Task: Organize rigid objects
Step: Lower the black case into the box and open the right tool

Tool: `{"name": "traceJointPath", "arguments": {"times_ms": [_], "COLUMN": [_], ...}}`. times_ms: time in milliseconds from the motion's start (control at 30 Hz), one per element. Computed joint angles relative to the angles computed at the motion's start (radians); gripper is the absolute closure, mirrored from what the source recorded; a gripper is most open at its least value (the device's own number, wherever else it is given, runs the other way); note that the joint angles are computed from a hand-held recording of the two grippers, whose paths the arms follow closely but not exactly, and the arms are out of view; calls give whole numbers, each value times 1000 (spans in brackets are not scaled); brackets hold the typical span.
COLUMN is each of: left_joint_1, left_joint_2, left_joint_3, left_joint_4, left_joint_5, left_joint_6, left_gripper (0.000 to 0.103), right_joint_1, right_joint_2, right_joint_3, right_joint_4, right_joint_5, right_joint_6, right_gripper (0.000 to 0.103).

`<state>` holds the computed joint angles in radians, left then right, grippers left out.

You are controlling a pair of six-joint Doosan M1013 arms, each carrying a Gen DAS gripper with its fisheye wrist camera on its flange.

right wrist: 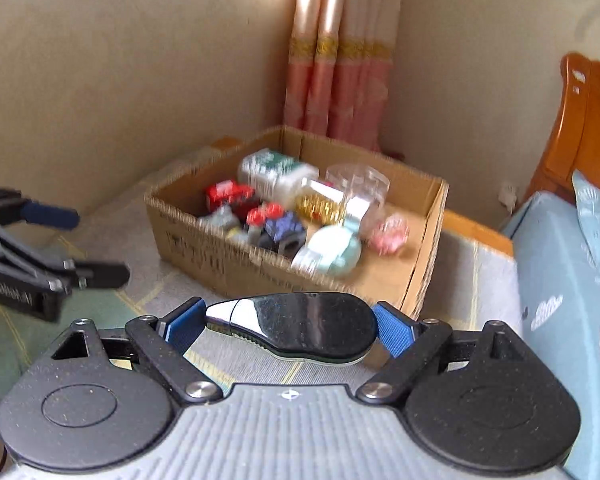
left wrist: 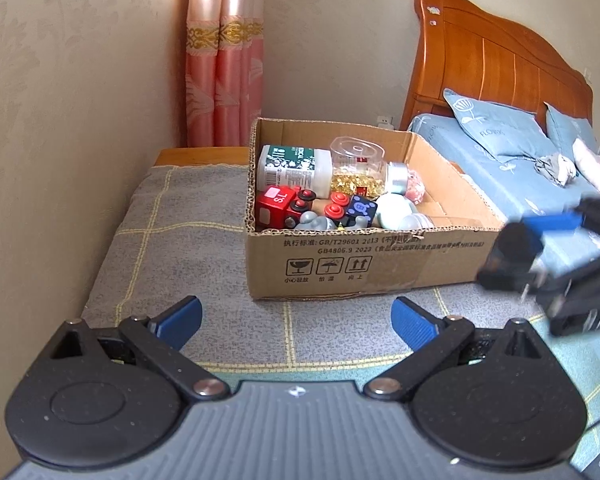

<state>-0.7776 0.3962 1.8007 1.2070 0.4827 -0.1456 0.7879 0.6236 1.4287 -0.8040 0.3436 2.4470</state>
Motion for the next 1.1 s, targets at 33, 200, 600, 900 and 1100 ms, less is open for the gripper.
{"name": "traceJointPath", "arguments": {"times_ms": [33,200,600,900,1100], "left_joint_1": [-1,-18,-37,-53,-65], "left_joint_2": [1,12,17,17,21], "left_joint_3": [-2,-17,-32,-52,-107], "left_joint_4": [-2,-16,-14,7,-75], "left_joint_5": [4,62,146,214,300], "left_joint_6": [-1,30,74,82,141], "left_gripper": [3,3,3,2,2], "right_joint_1": [-4,-30,-53,-20,25], "right_joint_2": [-2,34,101,66,21], "right_joint_3": [-4,-83,-180,-166,-115], "right_joint_4": [-25,63,46,68,-10], "right_joint_5": [-5,25,79,223,319], "right_joint_6": [20,-63,61,81,248], "right_gripper": [10,10,0,0,0]}}
